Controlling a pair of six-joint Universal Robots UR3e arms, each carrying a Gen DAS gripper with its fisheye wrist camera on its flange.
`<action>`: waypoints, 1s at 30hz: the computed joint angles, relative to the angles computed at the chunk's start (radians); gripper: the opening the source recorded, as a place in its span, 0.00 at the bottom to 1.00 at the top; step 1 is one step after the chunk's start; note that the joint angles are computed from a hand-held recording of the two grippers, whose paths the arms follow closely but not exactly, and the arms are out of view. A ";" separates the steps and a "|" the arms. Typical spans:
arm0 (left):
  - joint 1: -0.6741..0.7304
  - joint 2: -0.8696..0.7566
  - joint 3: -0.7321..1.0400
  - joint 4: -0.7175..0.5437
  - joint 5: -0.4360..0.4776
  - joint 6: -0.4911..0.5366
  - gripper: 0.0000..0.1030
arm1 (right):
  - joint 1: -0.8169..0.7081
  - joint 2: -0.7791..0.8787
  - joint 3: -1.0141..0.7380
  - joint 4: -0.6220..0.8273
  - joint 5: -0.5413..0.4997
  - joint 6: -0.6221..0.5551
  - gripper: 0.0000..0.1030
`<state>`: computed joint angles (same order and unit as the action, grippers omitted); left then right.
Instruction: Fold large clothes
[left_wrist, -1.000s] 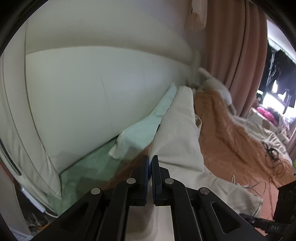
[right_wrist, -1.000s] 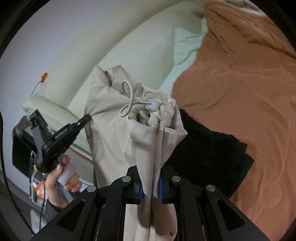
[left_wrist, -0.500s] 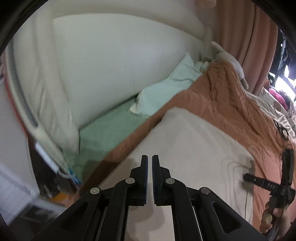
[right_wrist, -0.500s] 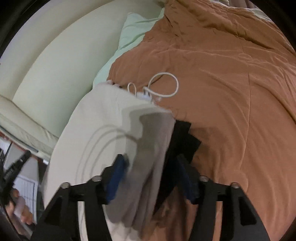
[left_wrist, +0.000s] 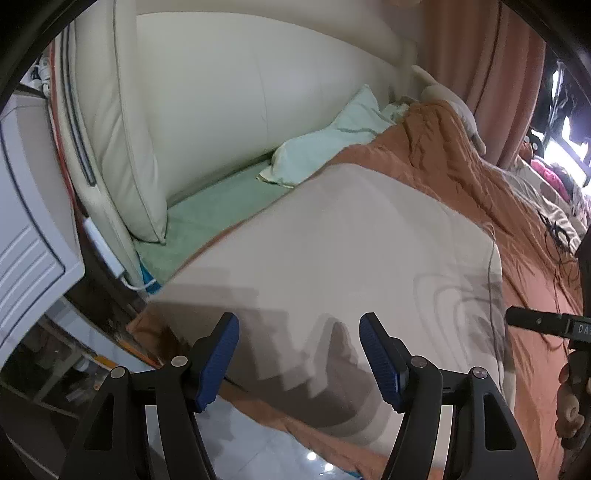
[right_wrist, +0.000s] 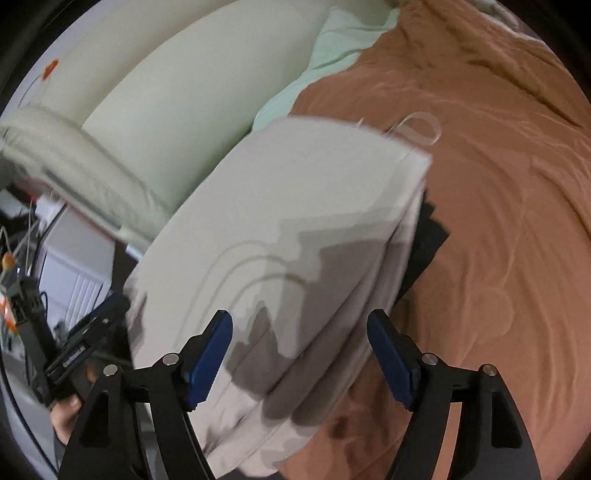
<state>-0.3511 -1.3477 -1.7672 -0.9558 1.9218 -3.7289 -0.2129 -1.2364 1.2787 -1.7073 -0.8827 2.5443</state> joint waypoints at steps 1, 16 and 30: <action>-0.025 -0.012 0.008 -0.016 0.024 -0.014 0.67 | 0.006 -0.021 0.035 -0.005 -0.009 -0.013 0.73; -0.298 -0.084 0.088 -0.196 0.136 -0.275 0.67 | -0.061 -0.300 0.302 0.054 -0.131 -0.280 0.73; -0.649 -0.294 0.561 -0.552 0.417 -0.610 0.96 | -0.407 -0.573 0.213 0.402 -0.028 -0.598 1.00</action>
